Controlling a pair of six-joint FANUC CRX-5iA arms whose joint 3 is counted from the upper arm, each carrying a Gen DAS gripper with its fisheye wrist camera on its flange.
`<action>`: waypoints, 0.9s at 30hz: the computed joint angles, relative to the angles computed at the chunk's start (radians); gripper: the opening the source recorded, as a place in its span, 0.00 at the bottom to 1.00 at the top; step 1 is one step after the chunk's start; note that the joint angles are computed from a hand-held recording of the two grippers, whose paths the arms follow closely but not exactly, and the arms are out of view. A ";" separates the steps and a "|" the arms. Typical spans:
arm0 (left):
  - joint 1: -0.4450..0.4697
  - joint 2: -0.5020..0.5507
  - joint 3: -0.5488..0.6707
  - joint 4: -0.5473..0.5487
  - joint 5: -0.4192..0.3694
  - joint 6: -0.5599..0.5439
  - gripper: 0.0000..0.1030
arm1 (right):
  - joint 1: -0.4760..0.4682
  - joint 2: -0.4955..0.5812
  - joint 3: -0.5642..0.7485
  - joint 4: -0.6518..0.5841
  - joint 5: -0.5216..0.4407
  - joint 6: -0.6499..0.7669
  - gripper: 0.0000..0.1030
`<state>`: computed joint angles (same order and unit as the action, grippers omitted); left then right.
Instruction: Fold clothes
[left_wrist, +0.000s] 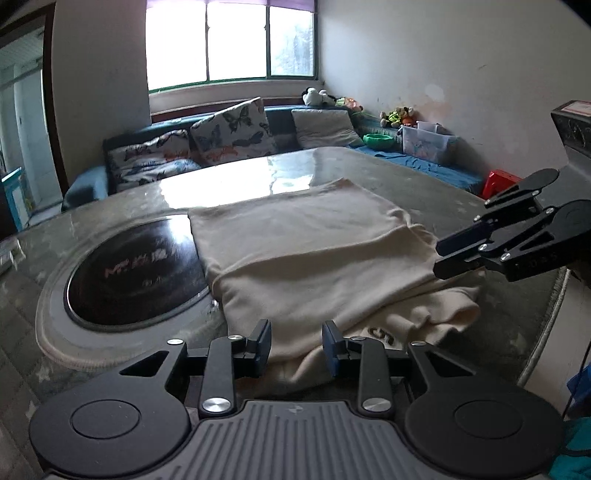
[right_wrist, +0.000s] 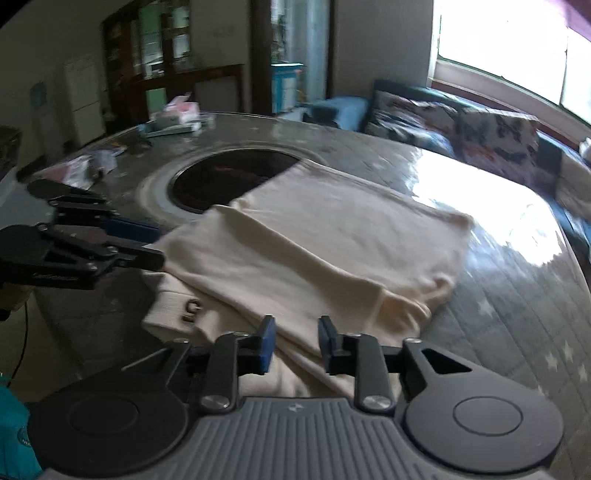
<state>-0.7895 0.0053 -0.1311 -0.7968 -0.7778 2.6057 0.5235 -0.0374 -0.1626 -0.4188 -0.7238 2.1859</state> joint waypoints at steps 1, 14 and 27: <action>-0.009 0.000 -0.001 -0.008 -0.003 -0.001 0.31 | 0.003 0.000 0.001 -0.002 -0.001 0.009 0.26; -0.093 0.040 0.007 -0.068 -0.005 -0.332 0.33 | -0.003 -0.008 -0.019 0.050 -0.014 -0.028 0.31; -0.067 0.023 -0.042 -0.045 0.086 -0.545 0.34 | -0.009 -0.026 -0.033 0.081 -0.035 -0.019 0.32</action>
<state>-0.8562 0.0279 -0.1728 -0.8421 -0.6917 2.0603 0.5140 -0.0632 -0.1956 -0.3382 -0.7592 2.1671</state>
